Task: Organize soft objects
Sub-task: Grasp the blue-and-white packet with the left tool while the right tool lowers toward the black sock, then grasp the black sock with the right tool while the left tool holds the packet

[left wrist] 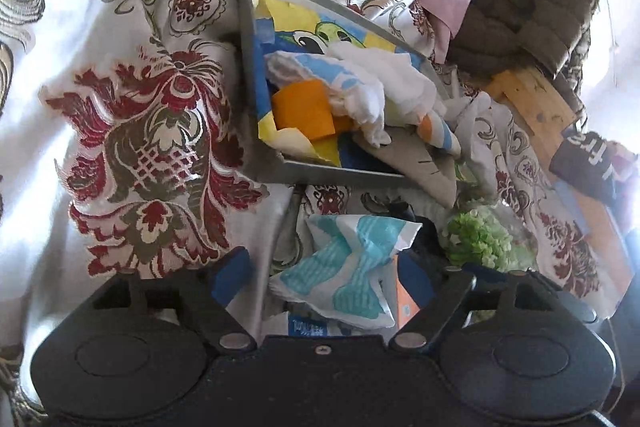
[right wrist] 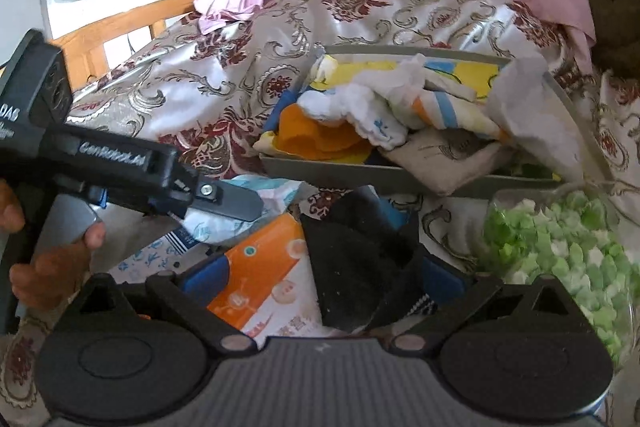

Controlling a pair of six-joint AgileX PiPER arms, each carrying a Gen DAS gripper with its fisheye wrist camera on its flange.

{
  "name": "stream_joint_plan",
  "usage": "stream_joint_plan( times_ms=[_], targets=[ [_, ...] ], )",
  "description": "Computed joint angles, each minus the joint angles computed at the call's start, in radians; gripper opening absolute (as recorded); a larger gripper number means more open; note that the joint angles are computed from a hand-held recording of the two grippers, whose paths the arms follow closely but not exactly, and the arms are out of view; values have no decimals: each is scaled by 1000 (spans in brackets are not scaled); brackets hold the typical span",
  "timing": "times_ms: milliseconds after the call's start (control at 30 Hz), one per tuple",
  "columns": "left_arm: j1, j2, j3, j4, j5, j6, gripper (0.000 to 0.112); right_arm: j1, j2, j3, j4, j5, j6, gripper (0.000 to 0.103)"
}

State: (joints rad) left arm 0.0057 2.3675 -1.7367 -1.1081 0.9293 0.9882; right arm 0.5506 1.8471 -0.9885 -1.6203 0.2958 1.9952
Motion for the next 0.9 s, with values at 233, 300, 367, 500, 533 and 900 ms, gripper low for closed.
stream_joint_plan(
  times_ms=[233, 300, 367, 500, 533, 900],
  targets=[
    [-6, 10, -19, 17, -1, -43, 59, 6, 1, -32, 199, 57, -137, 95],
    [1, 15, -26, 14, 6, -53, 55, 11, 3, -33, 208, 71, -146, 92],
    [5, 18, -32, 6, 12, -63, 51, 22, 9, -43, 226, 105, -170, 92],
    [5, 11, -22, -3, -3, -63, 49, 47, 17, -69, 292, 193, -255, 87],
    [4, 8, -16, -6, -8, -61, 47, 46, 18, -71, 304, 196, -265, 86],
    [-6, -28, 32, -37, -54, -16, 39, 86, 43, -132, 407, 341, -468, 71]
  ],
)
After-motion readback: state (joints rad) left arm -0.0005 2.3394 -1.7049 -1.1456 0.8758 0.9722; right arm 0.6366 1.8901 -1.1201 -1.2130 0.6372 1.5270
